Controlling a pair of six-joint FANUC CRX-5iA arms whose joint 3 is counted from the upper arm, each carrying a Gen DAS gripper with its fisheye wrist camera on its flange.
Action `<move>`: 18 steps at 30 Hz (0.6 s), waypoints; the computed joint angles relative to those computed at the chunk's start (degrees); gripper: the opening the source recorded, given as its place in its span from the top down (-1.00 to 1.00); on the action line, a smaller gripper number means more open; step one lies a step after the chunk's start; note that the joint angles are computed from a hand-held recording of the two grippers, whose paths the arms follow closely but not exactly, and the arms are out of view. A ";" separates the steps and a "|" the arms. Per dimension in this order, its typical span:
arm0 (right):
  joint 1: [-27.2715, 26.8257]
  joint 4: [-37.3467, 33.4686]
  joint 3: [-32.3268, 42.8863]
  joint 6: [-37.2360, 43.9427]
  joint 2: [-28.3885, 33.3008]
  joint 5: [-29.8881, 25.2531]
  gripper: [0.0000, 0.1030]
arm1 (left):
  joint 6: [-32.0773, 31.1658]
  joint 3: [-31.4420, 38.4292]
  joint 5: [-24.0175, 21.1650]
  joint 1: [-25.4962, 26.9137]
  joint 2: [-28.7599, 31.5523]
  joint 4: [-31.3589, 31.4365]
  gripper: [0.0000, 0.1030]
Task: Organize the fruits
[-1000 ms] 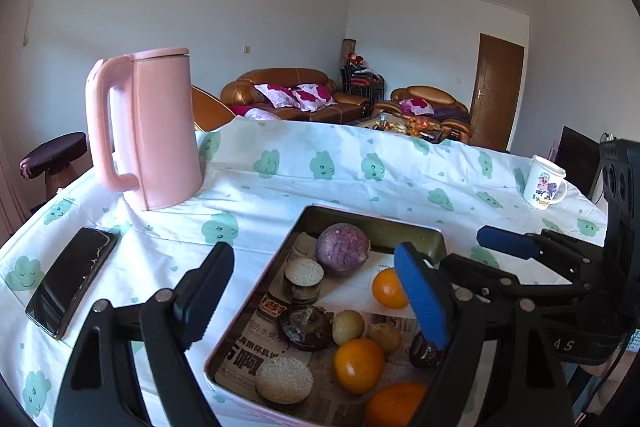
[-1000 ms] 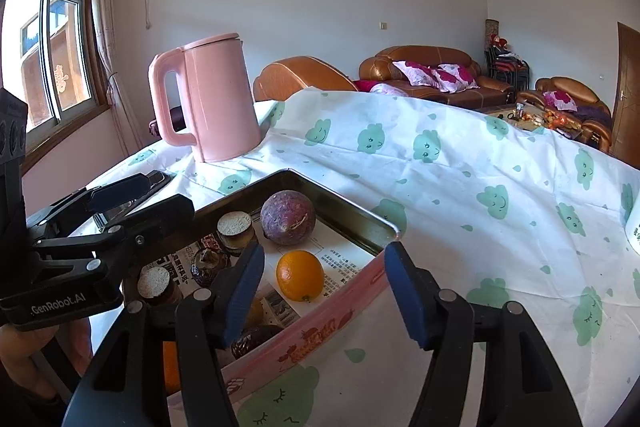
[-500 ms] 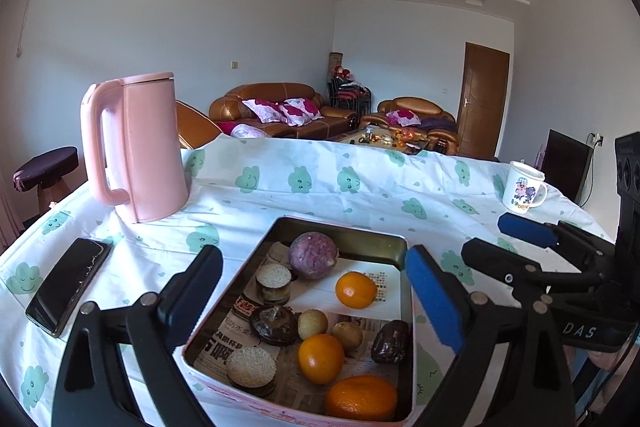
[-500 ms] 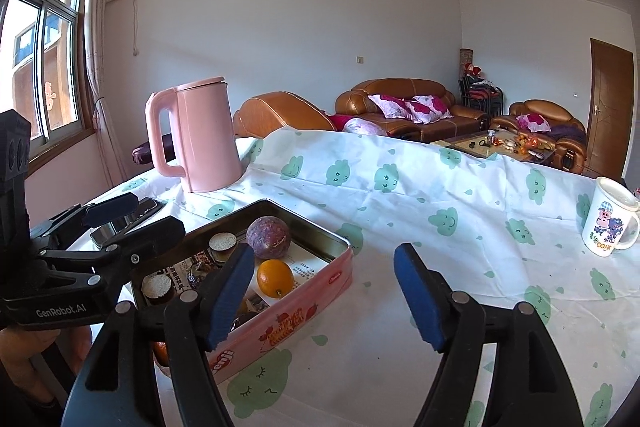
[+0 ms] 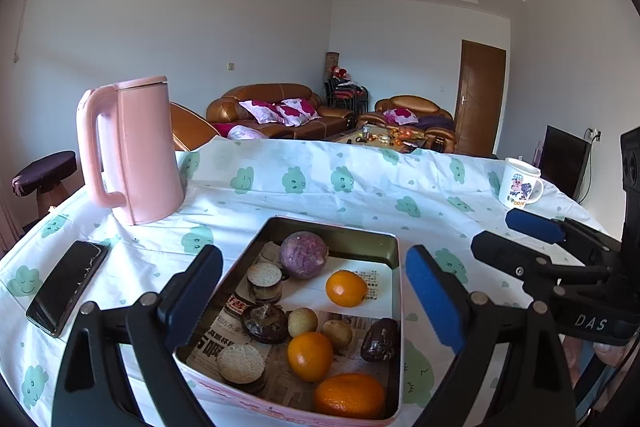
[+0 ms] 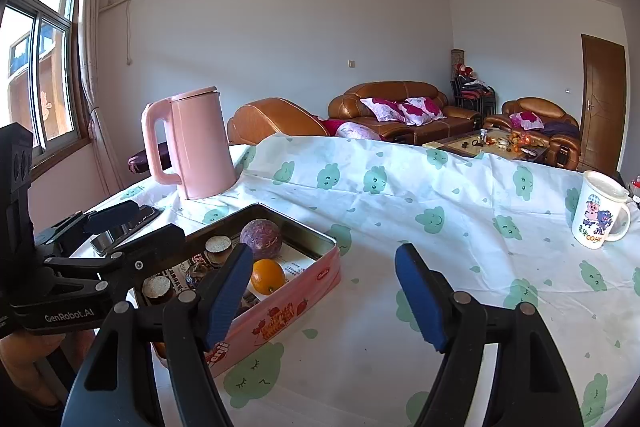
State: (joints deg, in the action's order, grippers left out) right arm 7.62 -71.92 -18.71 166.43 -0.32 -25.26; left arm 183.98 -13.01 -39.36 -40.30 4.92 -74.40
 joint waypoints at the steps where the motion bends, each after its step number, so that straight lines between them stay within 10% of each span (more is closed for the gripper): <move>1: -0.01 -0.07 0.03 -0.03 0.04 0.00 -0.46 | -0.02 0.01 -0.10 -0.05 -0.01 -0.02 -0.84; 18: -0.76 -1.40 -1.63 2.07 -1.72 1.72 -0.46 | 1.72 0.48 -2.84 -1.99 0.19 -2.08 -0.95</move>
State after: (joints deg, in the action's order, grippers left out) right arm 6.86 -73.31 -20.34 168.50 -2.04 -23.54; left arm 185.69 -12.53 -42.19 -42.29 5.11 -76.48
